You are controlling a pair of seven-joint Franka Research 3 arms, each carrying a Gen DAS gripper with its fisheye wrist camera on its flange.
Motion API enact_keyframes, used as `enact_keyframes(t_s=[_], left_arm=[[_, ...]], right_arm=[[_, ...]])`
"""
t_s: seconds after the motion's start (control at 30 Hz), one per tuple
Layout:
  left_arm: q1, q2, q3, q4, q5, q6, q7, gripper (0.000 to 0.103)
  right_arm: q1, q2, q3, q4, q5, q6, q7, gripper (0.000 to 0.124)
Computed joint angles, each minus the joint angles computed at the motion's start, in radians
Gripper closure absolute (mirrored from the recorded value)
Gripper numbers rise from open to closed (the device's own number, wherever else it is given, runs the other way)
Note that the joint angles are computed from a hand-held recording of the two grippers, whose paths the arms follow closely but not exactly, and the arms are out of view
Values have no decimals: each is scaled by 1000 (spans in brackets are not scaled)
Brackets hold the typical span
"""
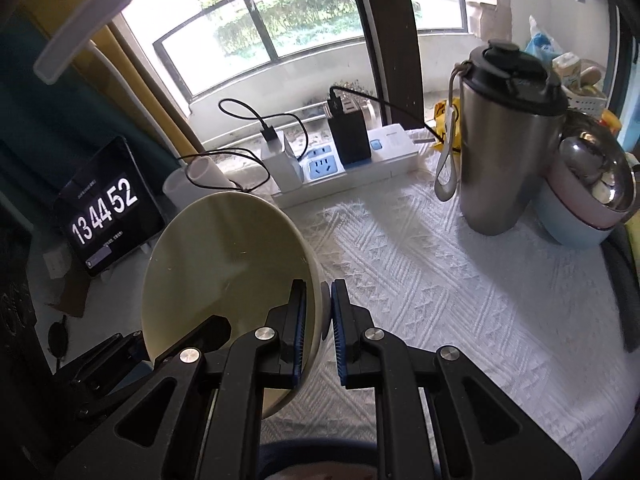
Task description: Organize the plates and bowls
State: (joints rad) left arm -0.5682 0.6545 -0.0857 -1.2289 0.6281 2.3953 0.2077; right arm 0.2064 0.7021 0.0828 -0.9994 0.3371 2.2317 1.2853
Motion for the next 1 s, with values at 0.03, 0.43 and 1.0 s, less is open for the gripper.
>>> enact_keyframes(t_s=[0.03,0.43,1.0], left_arm=[[-4,-6,2,-6,4,0,-5,69],[-27,-62,-5,-67,59,7,-54,69],[-59,-101,-28,-108,114,-11,-112,69]], right_arm=[[-1,-16,1,-24,3,11,-5,110],[-20,-169,5,-239,53,99,-62,110],[-44,-330,-2,-466,133,163,-143,110]])
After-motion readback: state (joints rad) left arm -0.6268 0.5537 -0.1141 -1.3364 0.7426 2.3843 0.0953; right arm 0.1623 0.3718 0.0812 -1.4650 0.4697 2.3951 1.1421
